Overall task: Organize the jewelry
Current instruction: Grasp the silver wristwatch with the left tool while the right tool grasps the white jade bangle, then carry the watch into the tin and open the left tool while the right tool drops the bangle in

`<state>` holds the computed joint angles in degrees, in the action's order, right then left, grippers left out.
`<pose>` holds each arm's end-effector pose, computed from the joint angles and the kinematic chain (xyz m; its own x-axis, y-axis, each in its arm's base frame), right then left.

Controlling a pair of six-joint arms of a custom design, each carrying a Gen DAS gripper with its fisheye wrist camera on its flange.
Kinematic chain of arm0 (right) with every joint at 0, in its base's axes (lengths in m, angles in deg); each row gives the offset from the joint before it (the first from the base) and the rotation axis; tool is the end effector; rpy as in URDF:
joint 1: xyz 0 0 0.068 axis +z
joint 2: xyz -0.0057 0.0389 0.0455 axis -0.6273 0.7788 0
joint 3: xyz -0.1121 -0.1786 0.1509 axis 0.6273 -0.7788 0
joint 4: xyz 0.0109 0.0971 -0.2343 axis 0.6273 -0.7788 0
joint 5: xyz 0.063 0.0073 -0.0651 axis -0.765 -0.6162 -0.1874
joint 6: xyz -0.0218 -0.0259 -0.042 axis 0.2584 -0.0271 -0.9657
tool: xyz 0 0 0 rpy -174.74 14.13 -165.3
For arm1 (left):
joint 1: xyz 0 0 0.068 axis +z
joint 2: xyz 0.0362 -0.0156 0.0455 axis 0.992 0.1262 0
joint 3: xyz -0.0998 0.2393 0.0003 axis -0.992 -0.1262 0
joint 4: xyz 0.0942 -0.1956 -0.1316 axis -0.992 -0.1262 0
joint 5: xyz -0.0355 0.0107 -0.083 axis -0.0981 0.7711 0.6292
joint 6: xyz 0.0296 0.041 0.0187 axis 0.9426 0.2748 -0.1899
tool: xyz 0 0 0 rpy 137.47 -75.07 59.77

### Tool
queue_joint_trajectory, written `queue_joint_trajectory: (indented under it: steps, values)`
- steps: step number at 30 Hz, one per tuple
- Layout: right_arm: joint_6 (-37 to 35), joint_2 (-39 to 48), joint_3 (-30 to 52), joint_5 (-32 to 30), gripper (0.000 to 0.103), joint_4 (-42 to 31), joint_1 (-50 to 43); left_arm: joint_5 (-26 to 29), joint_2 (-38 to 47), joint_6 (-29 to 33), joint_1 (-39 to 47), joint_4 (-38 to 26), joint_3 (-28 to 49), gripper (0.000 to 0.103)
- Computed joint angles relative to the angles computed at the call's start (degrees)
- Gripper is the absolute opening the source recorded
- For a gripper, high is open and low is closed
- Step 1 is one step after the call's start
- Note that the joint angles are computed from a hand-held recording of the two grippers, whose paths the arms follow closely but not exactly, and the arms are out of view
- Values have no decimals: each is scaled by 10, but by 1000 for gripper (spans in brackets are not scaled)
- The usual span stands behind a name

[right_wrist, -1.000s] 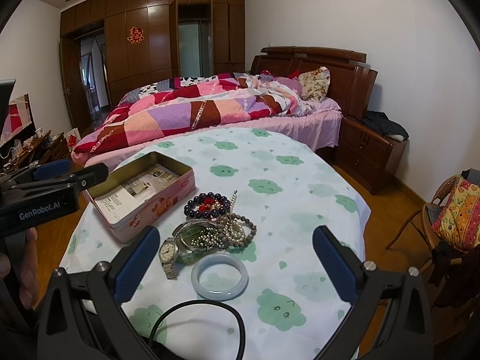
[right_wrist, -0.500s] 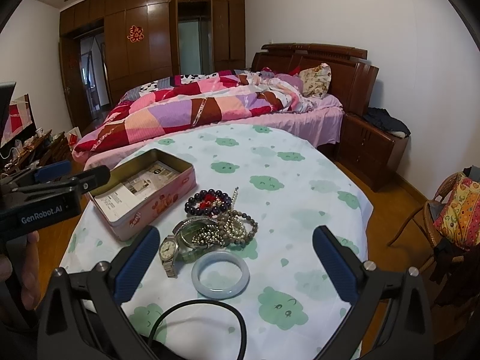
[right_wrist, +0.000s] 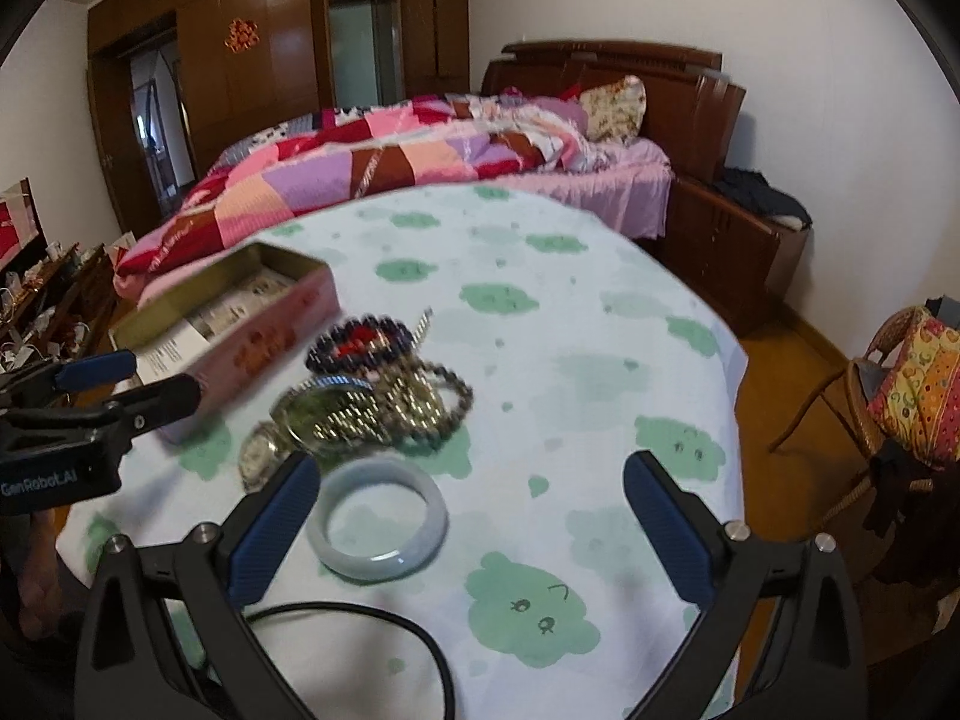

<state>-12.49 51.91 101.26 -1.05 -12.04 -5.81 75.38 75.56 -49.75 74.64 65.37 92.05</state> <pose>0.2714 0.1696 0.1906 -0.6341 -0.1816 -0.7516 -0.3165 0.9478 0.0380 0.2648 -0.0374 0.2076 -0.7380 -0.0671 -0.6714 0.0097 0.9939 -0.1100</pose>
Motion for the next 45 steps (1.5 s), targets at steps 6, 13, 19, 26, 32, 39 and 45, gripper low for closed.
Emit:
queue_joint_trajectory:
  steps: [6,13,19,26,32,39,45]
  values:
    - [11,-31,-28,4,102,-3,3,22,65,0,-14,-12,28,65]
    - [-5,-8,-9,2,102,-6,-1,39,108,15,-17,-14,41,56]
    - [-16,18,8,-6,101,-7,-12,68,134,30,-16,-16,52,36]
    - [-47,50,47,-44,69,-28,-19,59,62,37,-9,6,16,36]
    - [-83,105,117,-68,43,-94,-16,29,10,46,-12,12,14,36]
    - [-104,145,158,-103,34,-143,-19,32,0,52,-11,14,20,36]
    - [-101,143,151,-142,15,-139,-32,21,-21,54,-6,12,18,36]
